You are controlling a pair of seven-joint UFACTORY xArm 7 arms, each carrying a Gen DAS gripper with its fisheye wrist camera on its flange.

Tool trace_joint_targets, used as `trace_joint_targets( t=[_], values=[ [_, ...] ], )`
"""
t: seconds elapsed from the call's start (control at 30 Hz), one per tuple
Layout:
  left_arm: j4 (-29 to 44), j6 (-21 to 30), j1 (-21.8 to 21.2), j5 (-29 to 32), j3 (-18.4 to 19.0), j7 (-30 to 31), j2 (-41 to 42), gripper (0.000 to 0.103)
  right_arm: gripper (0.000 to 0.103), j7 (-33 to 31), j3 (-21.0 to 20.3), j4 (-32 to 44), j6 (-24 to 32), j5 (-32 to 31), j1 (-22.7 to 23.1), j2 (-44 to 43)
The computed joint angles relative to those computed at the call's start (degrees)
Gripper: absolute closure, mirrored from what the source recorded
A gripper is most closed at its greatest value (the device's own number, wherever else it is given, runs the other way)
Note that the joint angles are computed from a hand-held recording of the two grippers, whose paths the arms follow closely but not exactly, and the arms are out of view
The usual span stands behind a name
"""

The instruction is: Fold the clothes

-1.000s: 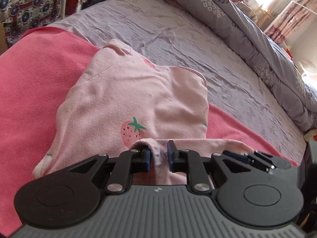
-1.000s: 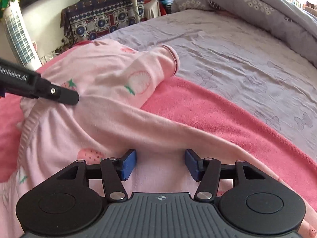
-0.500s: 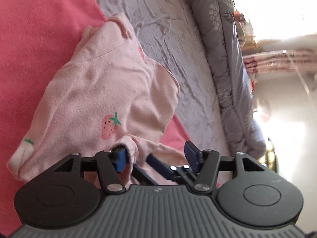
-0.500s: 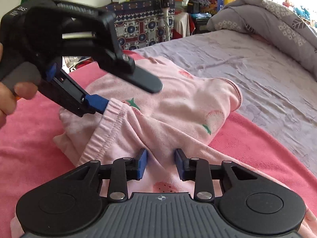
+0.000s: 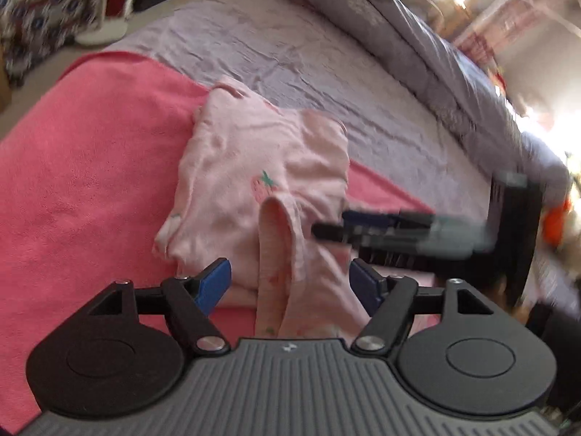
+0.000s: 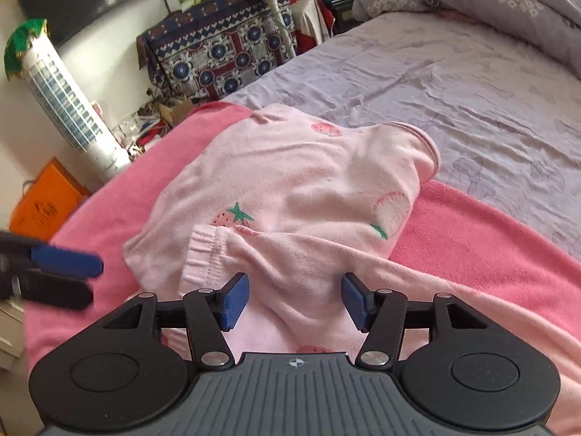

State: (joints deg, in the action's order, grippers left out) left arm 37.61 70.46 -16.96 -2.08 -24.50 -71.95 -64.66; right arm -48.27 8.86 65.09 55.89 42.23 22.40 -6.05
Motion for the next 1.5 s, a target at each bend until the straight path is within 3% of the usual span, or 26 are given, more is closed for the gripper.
trace_joint_targets(
  t=[0.17,0.27,0.3,0.43,0.5,0.53,0.63,0.77,0.87,1.03,1.1,1.2,1.4,1.5],
  values=[
    [8.9,5.9,-4.6,-2.0,-7.9,2.6,14.4,0.029,0.041,-0.7,-5.6,-7.5,5.4,-1.6,-4.4,-11.2],
    [14.5,15.9,-5.0,-2.1,-11.9,2.9,26.2,0.029,0.041,-5.3,-9.3,-13.1,13.6,-6.9,-6.1,-20.0],
    [14.5,17.5,-6.5,-2.3,-11.7,0.7,27.6,0.024,0.041,-7.2,-10.5,-14.9,17.5,-9.4,-6.5,-23.2],
    [15.0,23.1,-8.4,-5.1,-10.1,-7.3,28.0,0.023,0.037,-10.2,-12.9,-20.5,29.8,-18.4,-9.4,-31.8],
    [18.9,29.1,-8.4,-2.9,-10.2,-9.9,31.2,0.025,0.040,-6.3,-11.9,-22.3,31.6,-23.0,-12.5,-33.4],
    [21.5,32.5,-8.2,-0.9,-10.7,-10.7,33.4,0.028,0.042,-4.7,-12.9,-21.7,32.0,-22.7,-13.7,-32.9],
    [27.0,36.1,-8.5,6.6,-10.9,-11.2,36.9,0.027,0.037,-2.7,-16.9,-18.1,28.5,-19.2,-17.0,-29.7],
    [31.4,31.0,-9.4,15.7,-9.0,-8.3,43.1,0.026,0.036,-2.8,-18.6,-13.7,13.5,-19.3,-21.4,-22.7],
    [35.8,25.0,-10.1,23.9,-7.8,-4.4,51.0,0.026,0.036,-3.2,-20.9,-6.8,2.6,-17.6,-24.4,-11.7],
    [44.7,15.3,-11.8,35.3,-4.4,-0.7,65.1,0.025,0.036,-3.7,-21.9,8.2,-8.1,-12.7,-30.1,8.2],
    [47.8,13.1,-12.9,38.5,-2.7,0.5,69.4,0.025,0.039,-3.4,-21.3,13.7,-10.3,-13.2,-32.3,14.9],
    [50.4,10.0,-14.1,41.1,0.3,3.1,73.9,0.024,0.046,-7.9,-19.5,19.8,-10.4,-13.9,-35.8,21.8],
    [52.7,4.1,-15.8,38.1,4.5,11.2,78.8,0.025,0.050,-15.9,-13.3,23.2,-10.1,-13.6,-40.8,26.2],
    [54.7,3.2,-17.0,36.0,6.4,13.4,80.9,0.025,0.050,-16.5,-10.6,25.8,-8.7,-14.4,-42.4,28.7]
  ],
)
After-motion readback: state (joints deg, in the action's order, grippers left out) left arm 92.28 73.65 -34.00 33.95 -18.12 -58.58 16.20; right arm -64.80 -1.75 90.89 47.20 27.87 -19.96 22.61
